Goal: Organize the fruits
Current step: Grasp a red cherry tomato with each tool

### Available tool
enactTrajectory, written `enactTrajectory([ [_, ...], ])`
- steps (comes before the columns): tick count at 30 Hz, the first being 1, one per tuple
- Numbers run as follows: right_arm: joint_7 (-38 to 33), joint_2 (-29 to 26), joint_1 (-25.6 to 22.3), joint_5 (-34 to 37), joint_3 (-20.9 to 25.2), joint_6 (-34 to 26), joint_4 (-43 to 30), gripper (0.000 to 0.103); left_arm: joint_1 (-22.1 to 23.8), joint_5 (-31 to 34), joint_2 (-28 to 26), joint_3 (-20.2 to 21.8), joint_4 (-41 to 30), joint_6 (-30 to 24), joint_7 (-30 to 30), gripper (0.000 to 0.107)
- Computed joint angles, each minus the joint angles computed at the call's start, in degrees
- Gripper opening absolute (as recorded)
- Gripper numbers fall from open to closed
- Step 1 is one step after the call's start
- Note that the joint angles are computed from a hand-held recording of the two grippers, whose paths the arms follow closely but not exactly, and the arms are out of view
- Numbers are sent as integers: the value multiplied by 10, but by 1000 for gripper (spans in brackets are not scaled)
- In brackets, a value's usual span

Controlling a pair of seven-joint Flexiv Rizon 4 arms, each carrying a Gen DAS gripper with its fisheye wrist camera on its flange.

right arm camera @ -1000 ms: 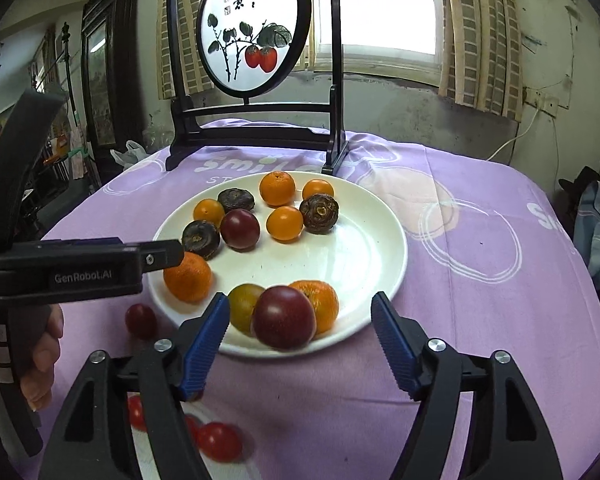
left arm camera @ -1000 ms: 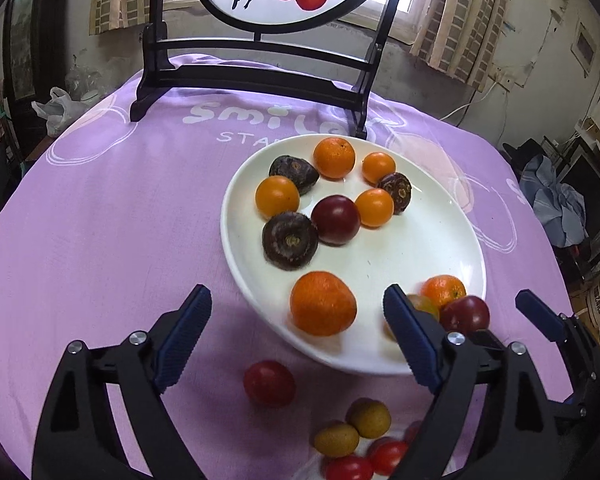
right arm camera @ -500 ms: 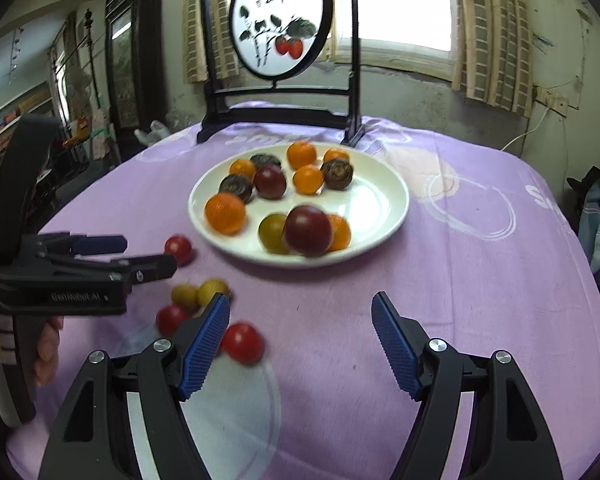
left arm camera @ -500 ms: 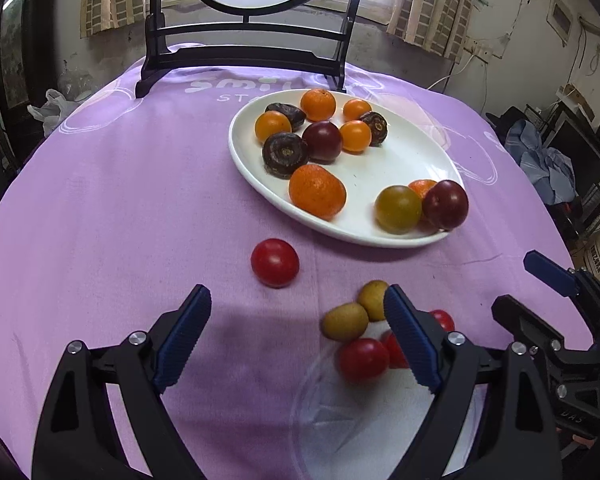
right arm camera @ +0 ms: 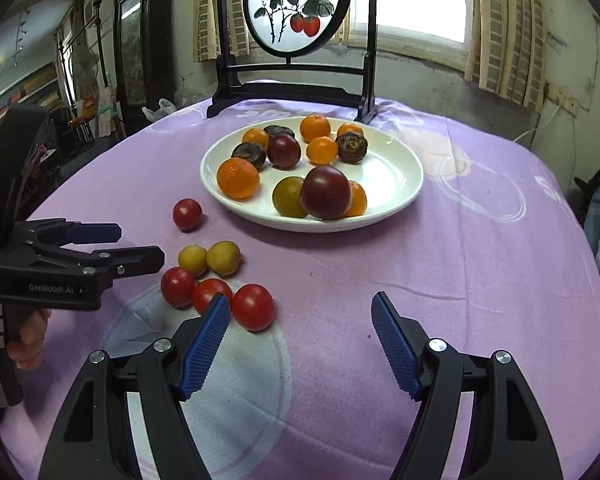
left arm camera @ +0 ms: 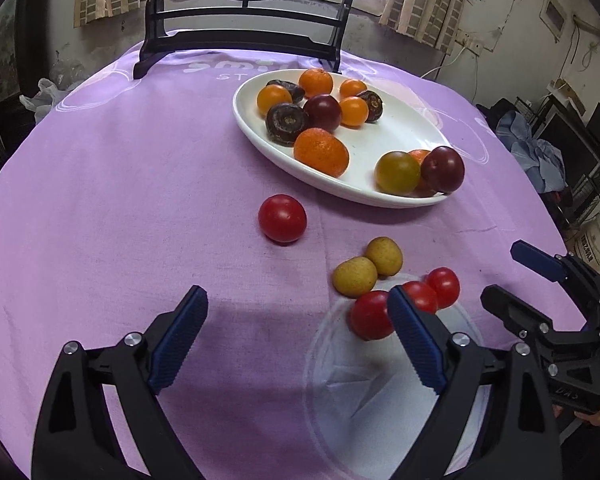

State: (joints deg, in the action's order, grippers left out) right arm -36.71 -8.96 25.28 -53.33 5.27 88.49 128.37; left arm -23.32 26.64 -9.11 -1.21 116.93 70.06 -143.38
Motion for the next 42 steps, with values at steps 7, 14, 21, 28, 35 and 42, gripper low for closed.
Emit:
enactTrajectory([
  [7, -211, -12, -4, 192, 90, -78, -20, 61, -8, 18, -1, -6, -13, -23, 17, 90],
  [14, -222, -32, 34, 201, 62, -103, -34, 48, 2, -12, 2, -8, 1, -16, 25, 90],
  [21, -191, -58, 42, 167, 38, -79, -53, 43, 1, -28, -3, -14, 0, -18, 56, 90],
  [28, -239, -49, 35, 225, 61, -88, -54, 27, -1, -58, -9, -18, 6, -9, 90, 90],
  [35, -226, -23, 30, 232, 58, -83, -38, 27, -29, -9, -25, -7, -23, -36, 72, 90],
  [42, -238, -20, 27, 245, 66, -89, -39, 27, -46, 36, -41, 2, -47, -55, 39, 64],
])
